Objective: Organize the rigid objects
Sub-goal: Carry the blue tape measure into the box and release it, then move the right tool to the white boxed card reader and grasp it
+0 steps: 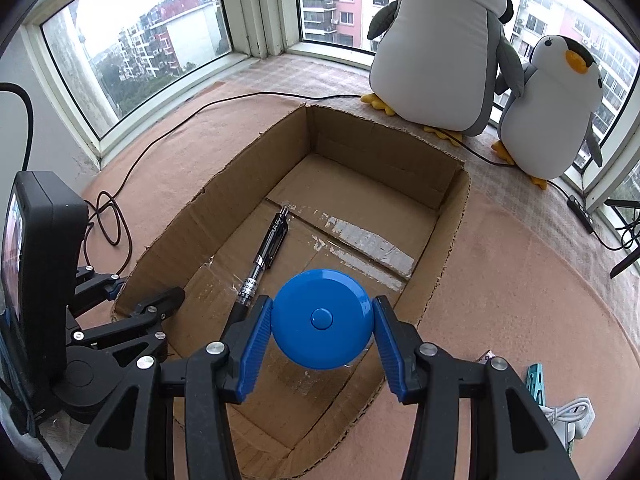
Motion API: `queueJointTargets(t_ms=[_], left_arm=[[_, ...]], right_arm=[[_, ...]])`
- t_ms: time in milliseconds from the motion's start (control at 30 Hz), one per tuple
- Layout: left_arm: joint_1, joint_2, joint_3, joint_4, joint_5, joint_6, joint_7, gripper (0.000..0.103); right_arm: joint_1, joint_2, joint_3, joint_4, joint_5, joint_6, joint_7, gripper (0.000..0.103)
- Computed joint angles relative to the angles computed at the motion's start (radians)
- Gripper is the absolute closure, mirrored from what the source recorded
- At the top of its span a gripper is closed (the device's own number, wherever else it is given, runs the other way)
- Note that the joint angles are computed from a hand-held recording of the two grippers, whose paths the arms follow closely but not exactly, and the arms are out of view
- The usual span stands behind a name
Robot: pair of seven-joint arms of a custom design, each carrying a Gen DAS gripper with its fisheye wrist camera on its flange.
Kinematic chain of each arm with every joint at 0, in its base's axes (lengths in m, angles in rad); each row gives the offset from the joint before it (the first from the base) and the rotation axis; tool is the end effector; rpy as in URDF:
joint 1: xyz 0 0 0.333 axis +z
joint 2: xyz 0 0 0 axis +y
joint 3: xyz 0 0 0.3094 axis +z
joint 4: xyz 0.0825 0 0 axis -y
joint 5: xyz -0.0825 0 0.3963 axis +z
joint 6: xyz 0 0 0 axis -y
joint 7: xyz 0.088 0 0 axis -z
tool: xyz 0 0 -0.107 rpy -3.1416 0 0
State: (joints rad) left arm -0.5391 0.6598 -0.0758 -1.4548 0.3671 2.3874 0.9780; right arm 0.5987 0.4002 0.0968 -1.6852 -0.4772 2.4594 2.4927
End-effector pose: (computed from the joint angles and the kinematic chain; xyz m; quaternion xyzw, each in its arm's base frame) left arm 0.6212 -0.4212 0.3145 -0.6096 0.7716 -0.1121 0.1430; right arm 0.5444 0.4448 0.3962 -0.7105 0.6594 -0.1590 0.1874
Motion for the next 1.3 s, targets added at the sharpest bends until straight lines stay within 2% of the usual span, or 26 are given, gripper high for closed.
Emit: queueJointTargets(t_ms=[167,367,500,667,867,967,1133,1233,1300], left_arm=[[0.002,-0.002,-0.001,-0.003,-0.003,0.003,0.002,0.077],[0.006,-0.006,-0.002,-0.010,-0.008,0.010,0.008,0.077],[0.006,-0.006,-0.001,-0.010,-0.008,0.011,0.009,0.077],[0.008,-0.009,-0.002,-0.017,-0.010,0.016,0.014,0.077],[0.010,-0.021,-0.002,-0.043,-0.009,0.041,0.015,0.077],[0.012,-0.023,-0.002,-0.047,-0.011,0.044,0.018,0.077],[0.012,-0.022,-0.001,-0.045,-0.012,0.043,0.019,0.077],[0.010,-0.022,0.000,-0.047,-0.010,0.043,0.017,0.077],[0.009,-0.023,0.001,-0.046,-0.009,0.040,0.015,0.077]], right_arm=[[0.005,-0.009,-0.004,-0.006,-0.013,0.009,0.018,0.048],[-0.003,-0.054,-0.004,-0.058,-0.018,0.041,0.057,0.048],[-0.008,-0.139,-0.009,-0.158,-0.059,0.069,0.131,0.048],[-0.044,-0.278,0.006,-0.327,-0.097,0.105,0.232,0.048],[-0.105,-0.440,0.042,-0.517,-0.114,0.096,0.314,0.048],[-0.135,-0.505,0.055,-0.600,-0.101,0.100,0.316,0.048],[-0.176,-0.605,0.057,-0.744,-0.049,0.153,0.240,0.045],[-0.195,-0.645,0.052,-0.805,-0.028,0.195,0.180,0.037],[-0.204,-0.656,0.053,-0.826,-0.020,0.208,0.132,0.027]])
